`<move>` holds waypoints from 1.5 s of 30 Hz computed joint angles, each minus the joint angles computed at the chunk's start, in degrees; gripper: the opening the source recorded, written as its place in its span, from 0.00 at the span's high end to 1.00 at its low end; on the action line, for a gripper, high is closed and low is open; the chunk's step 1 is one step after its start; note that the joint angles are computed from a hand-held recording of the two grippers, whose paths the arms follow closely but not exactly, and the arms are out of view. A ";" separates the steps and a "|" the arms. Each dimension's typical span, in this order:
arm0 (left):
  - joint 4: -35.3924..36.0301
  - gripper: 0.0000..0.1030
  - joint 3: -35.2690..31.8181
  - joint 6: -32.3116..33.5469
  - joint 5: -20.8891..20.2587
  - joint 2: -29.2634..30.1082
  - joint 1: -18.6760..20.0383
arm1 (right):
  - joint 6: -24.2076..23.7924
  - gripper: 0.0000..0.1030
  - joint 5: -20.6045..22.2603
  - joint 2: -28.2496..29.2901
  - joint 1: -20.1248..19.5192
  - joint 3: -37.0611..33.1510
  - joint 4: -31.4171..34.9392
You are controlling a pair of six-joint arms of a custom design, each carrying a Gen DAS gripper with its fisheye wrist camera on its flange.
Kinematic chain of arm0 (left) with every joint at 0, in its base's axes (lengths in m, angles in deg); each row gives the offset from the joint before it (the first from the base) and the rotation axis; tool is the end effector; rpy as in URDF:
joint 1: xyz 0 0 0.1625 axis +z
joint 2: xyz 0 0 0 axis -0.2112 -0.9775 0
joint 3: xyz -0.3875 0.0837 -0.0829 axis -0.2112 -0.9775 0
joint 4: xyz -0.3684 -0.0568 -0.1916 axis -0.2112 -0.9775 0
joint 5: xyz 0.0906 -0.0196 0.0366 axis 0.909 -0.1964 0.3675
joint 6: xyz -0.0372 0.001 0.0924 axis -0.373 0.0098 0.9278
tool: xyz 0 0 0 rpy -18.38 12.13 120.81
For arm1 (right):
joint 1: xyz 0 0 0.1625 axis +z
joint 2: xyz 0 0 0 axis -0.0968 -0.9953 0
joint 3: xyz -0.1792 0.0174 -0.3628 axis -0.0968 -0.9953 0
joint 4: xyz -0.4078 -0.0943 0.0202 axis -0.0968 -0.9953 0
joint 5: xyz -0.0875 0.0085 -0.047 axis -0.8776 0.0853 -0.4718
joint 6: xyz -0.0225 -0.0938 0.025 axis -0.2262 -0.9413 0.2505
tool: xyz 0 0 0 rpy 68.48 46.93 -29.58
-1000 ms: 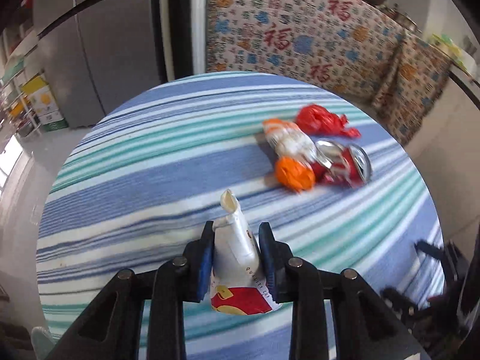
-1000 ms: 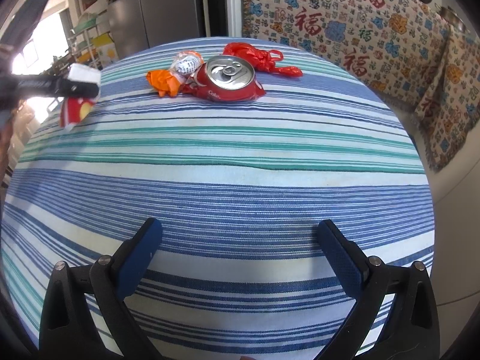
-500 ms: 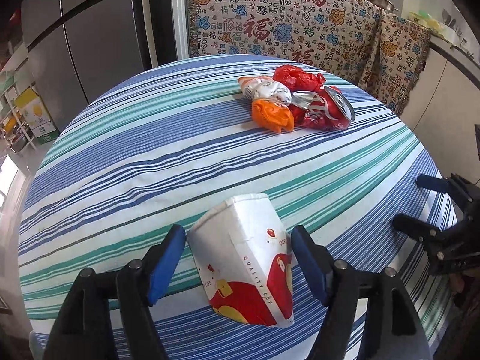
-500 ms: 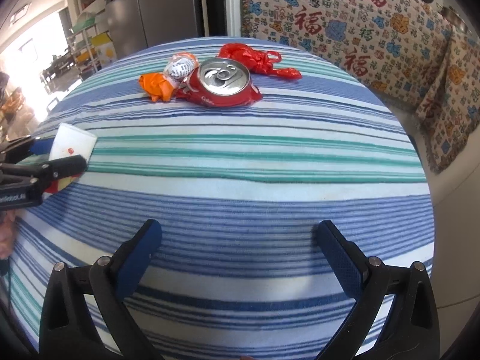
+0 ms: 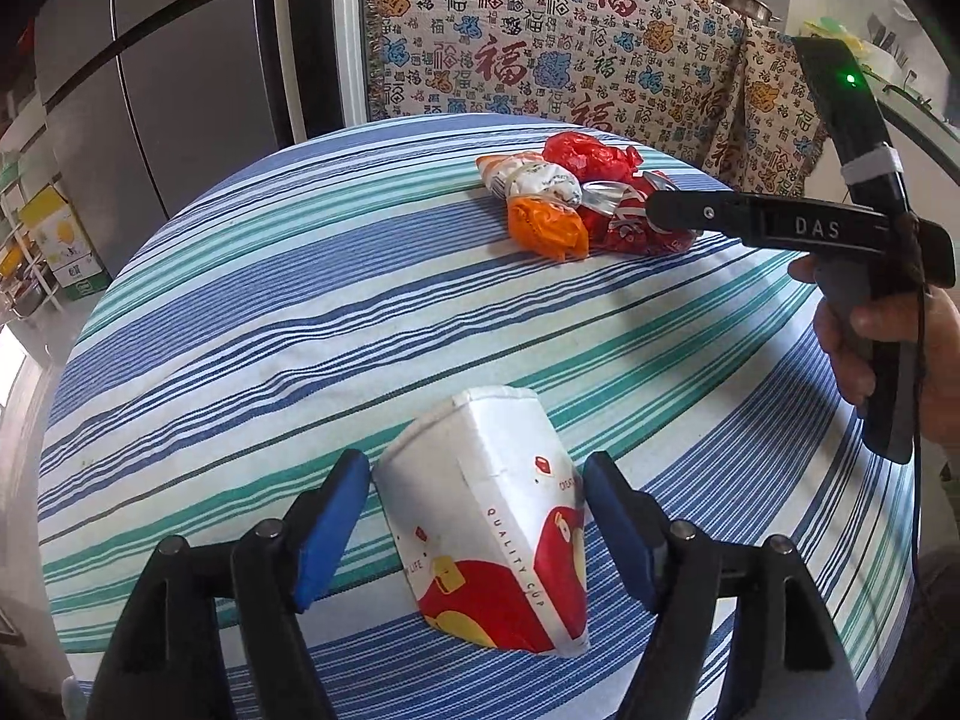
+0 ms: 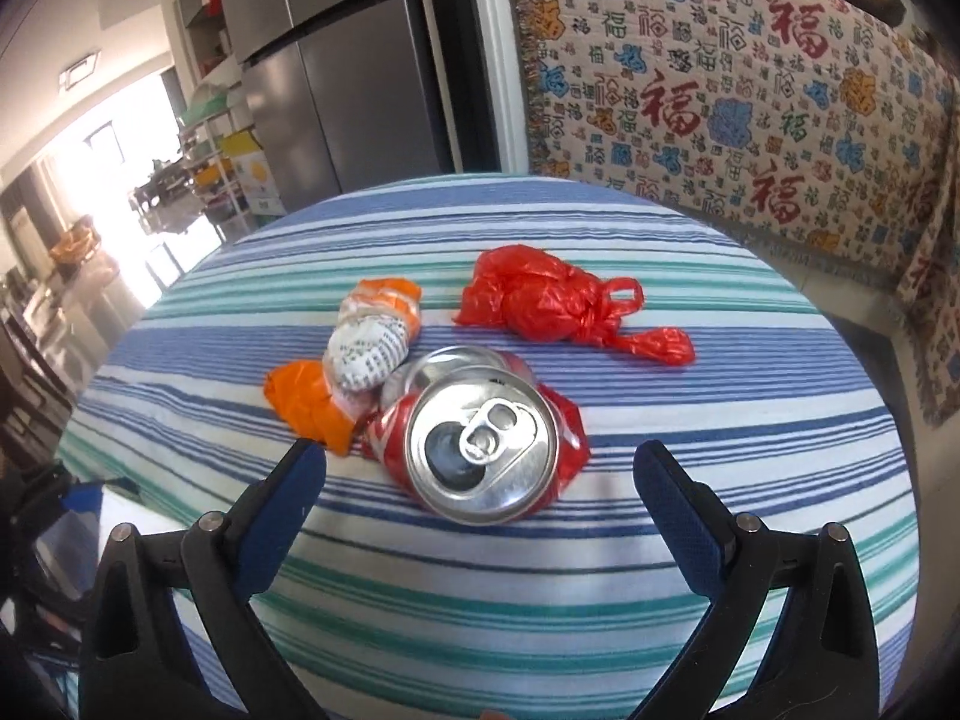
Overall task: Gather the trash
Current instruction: 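Grasp the crushed red soda can with the right tool while the left tool holds the cup, then carry the cup and can over the wastebasket and open both tools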
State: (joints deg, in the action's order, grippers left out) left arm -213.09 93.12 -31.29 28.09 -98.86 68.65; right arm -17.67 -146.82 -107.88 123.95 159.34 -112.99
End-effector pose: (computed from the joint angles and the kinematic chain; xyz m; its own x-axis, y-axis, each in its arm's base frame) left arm -0.1247 -0.5251 0.3601 -0.6553 0.5064 -0.5604 0.6918 0.7004 -0.1759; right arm 0.3830 -0.5637 0.1389 -0.7954 -0.1238 0.5933 -0.4803 0.7257 -0.4925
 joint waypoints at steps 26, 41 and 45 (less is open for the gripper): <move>11.57 0.26 -1.93 -4.86 -4.63 -4.67 0.11 | 7.53 0.18 -2.63 -8.57 7.42 13.09 6.83; 14.23 0.26 1.07 -3.96 0.62 -7.16 -3.63 | 2.42 0.10 -2.11 -5.37 6.38 8.65 9.76; 13.61 0.26 1.57 -4.69 2.87 -6.35 -3.79 | 3.99 0.10 -0.90 -5.16 5.60 8.33 9.81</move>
State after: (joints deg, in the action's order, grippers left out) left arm -199.48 94.69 -35.99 30.96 -105.21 64.85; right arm -13.67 -147.72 -113.03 129.55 167.67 -103.19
